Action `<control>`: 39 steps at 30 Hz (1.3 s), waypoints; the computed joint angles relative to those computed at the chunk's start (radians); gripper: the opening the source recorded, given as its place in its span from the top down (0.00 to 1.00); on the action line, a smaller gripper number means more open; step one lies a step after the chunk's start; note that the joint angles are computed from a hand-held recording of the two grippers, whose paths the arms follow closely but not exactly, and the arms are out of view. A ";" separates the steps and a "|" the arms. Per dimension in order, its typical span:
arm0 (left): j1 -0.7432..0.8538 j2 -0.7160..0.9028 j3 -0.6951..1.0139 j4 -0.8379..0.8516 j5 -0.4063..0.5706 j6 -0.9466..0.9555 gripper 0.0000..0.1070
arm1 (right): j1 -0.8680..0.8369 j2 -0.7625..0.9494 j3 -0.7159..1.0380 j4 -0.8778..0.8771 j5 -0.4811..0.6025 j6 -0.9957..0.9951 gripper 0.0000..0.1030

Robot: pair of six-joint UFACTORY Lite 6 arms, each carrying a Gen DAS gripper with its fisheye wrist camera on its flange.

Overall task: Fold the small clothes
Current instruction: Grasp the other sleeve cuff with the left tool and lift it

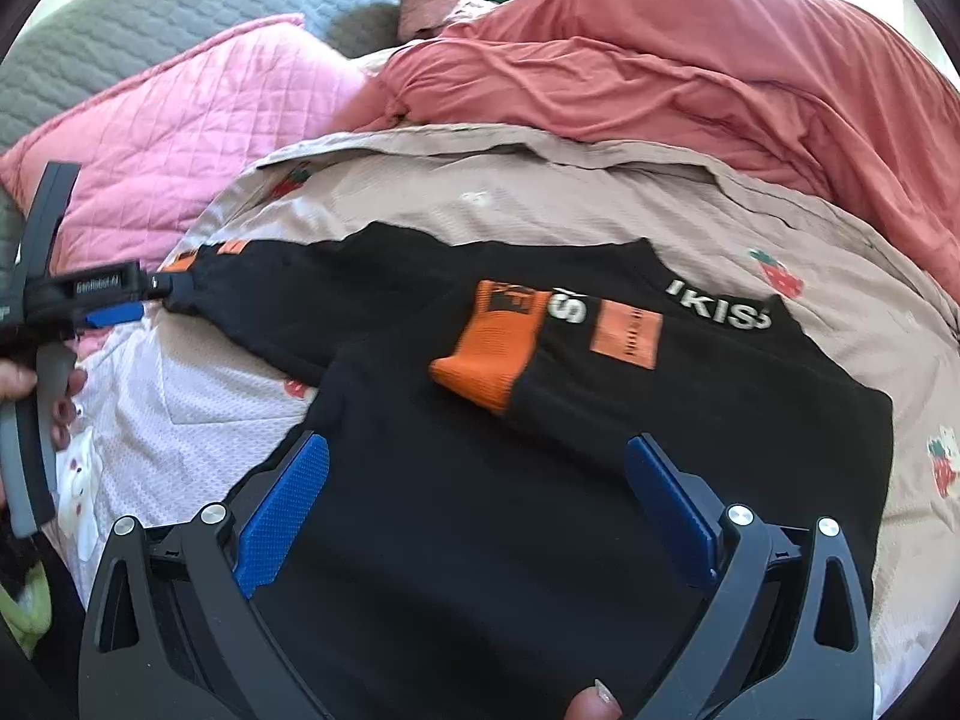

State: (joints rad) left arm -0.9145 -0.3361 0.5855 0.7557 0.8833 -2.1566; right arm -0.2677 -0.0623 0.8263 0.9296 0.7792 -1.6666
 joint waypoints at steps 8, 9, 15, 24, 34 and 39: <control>0.109 -0.266 -0.218 -0.037 -0.026 -0.025 0.22 | 0.109 -0.064 -0.069 -0.001 -0.050 0.041 0.04; 0.131 -0.297 -0.247 -0.032 -0.043 -0.040 0.24 | 0.115 -0.069 -0.073 -0.001 -0.051 0.043 0.04; 0.298 -0.372 -0.382 0.120 -0.243 -0.197 0.50 | 0.112 -0.076 -0.081 -0.006 -0.057 0.027 0.04; 0.360 -0.343 -0.426 0.381 -0.294 -0.471 0.97 | 0.019 -0.044 -0.064 -0.028 -0.046 -0.015 0.04; 0.072 -0.024 0.027 0.448 -0.051 -0.235 0.97 | -0.219 0.075 0.077 -0.037 0.062 -0.041 0.04; -0.020 0.270 0.285 0.509 -0.151 -0.139 0.97 | -0.323 0.199 0.211 -0.060 0.083 0.009 0.04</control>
State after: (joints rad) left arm -0.9350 -0.0662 0.8709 1.2645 0.7327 -2.2960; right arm -0.5906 0.1365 1.0368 0.8697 0.8622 -1.6573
